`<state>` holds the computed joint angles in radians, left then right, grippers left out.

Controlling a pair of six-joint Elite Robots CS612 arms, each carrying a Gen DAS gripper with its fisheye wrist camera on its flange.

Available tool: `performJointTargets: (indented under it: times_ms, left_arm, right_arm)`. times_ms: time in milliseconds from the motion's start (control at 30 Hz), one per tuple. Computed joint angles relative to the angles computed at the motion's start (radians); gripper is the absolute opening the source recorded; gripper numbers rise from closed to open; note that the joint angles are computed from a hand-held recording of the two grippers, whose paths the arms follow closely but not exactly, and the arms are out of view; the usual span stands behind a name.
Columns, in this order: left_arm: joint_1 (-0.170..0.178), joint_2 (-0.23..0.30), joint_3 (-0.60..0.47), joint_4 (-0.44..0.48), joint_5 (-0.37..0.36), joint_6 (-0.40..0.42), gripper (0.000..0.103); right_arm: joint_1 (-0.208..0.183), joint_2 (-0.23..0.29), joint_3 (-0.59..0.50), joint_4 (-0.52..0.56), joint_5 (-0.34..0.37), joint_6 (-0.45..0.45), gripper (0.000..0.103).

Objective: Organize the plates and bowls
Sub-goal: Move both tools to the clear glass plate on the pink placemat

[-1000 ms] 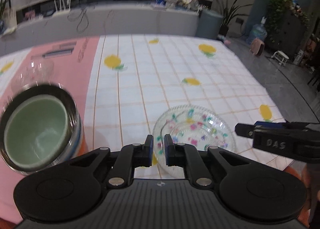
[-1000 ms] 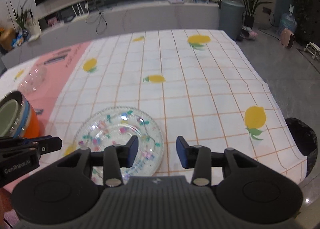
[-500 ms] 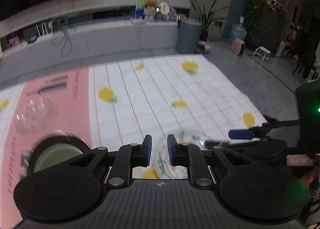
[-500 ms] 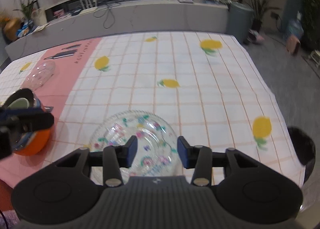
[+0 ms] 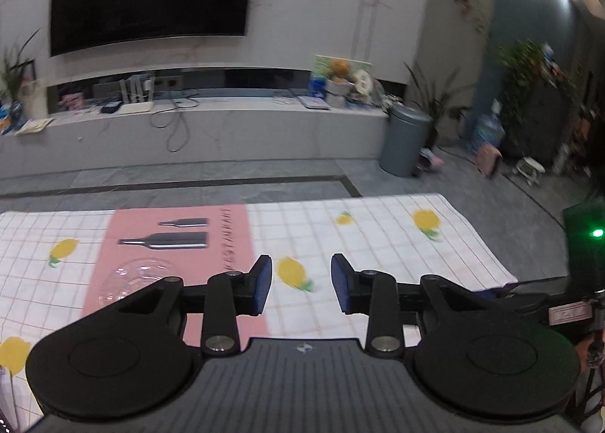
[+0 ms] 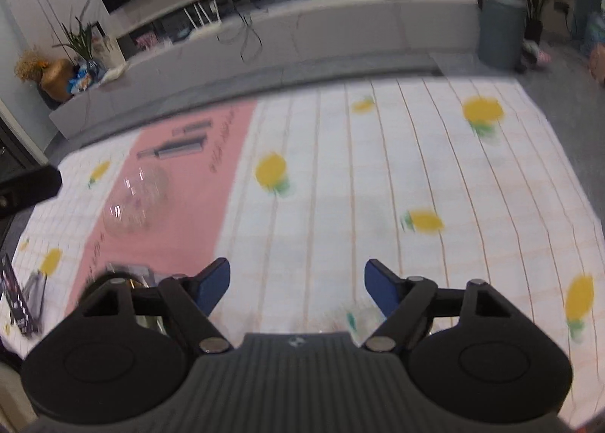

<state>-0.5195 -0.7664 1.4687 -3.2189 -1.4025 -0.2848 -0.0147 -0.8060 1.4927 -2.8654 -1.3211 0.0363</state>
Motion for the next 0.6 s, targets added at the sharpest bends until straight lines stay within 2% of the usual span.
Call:
performJointTargets:
  times_ms: [133, 233, 300, 400, 533, 600]
  left_arm:
    - [0.037, 0.011, -0.022, 0.047, -0.015, -0.044, 0.04]
    - [0.068, 0.026, -0.048, 0.095, -0.038, -0.086, 0.04]
    - [0.091, 0.037, -0.062, 0.114, -0.079, -0.124, 0.04]
    - [0.126, 0.06, -0.081, 0.127, -0.121, -0.211, 0.056]
    - [0.153, 0.084, -0.097, 0.162, -0.105, -0.295, 0.06]
    - [0.167, 0.096, -0.104, 0.175, -0.122, -0.334, 0.061]
  right_arm:
    - [0.04, 0.034, -0.074, -0.041, -0.091, -0.008, 0.077]
    - [0.062, 0.067, -0.153, 0.014, -0.097, -0.035, 0.077]
    - [0.072, 0.09, -0.209, 0.075, -0.077, -0.033, 0.077]
    - [0.09, 0.132, -0.31, 0.213, -0.046, -0.052, 0.077]
    - [0.109, 0.194, -0.44, 0.384, 0.014, -0.066, 0.077]
    - [0.113, 0.232, -0.513, 0.483, 0.06, -0.043, 0.077]
